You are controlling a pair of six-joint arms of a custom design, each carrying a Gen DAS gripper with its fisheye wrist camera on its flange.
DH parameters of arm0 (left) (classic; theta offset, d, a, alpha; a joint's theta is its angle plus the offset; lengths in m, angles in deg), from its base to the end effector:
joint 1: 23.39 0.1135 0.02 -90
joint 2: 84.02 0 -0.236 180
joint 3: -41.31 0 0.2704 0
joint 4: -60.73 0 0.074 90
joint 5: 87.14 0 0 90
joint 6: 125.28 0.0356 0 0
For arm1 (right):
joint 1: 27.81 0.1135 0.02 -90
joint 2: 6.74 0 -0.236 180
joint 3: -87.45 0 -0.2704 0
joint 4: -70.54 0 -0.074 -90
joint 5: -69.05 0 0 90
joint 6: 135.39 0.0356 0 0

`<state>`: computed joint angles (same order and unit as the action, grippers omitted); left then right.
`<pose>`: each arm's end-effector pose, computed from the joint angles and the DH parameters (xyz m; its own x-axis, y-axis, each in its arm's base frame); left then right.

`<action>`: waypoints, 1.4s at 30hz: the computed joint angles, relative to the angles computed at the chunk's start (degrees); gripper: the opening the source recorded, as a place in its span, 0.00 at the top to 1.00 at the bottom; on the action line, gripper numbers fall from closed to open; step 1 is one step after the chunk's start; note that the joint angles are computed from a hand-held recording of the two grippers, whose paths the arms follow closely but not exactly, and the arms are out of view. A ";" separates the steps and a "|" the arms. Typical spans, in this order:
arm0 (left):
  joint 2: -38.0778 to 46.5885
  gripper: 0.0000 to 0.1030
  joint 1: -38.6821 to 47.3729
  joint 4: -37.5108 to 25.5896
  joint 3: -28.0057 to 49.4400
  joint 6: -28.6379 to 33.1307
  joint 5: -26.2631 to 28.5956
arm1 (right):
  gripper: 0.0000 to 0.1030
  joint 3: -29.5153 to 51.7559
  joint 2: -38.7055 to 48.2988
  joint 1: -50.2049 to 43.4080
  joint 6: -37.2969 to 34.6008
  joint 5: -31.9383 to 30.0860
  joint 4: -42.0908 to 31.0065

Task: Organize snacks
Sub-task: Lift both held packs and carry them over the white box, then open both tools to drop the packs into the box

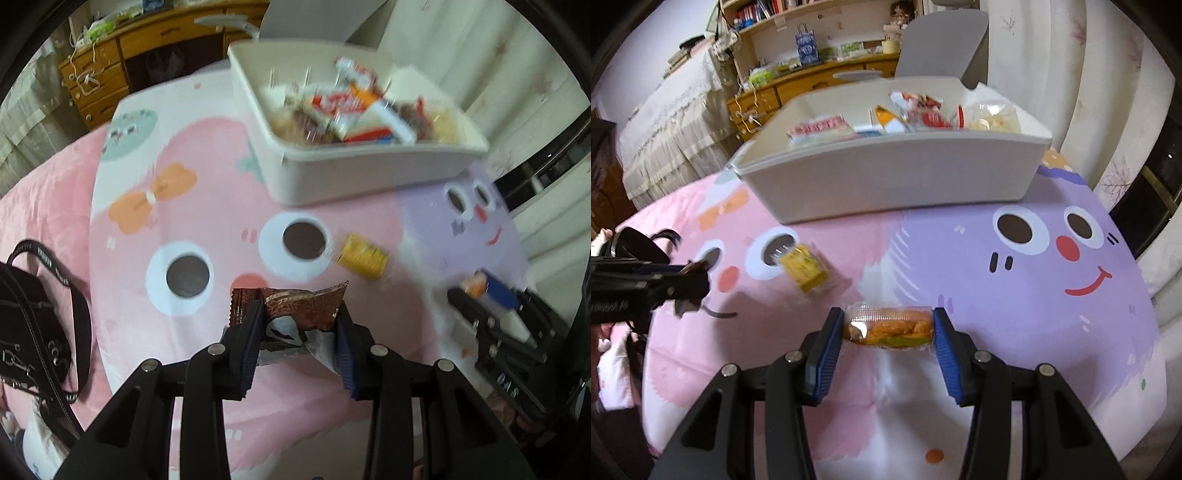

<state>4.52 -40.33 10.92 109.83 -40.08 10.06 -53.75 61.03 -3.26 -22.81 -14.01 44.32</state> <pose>0.2912 -0.0934 0.1542 -0.9224 0.1942 -0.3338 0.2541 0.9561 -0.1461 0.2107 0.0915 0.1112 -0.8239 0.0427 -0.5652 -0.0361 0.9912 0.1276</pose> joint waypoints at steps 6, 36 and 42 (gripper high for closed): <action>-0.46 0.66 -0.42 -4.01 6.58 0.51 0.26 | 0.53 1.47 -9.15 -1.02 -0.76 -1.96 -7.37; 32.39 0.65 -6.76 -11.84 56.30 -17.25 -12.32 | 0.51 40.08 20.64 -31.41 -29.12 -28.90 -6.73; 37.55 0.65 -7.16 -12.98 64.04 -19.99 -13.51 | 0.51 48.15 29.80 -32.37 -31.86 -31.26 -5.52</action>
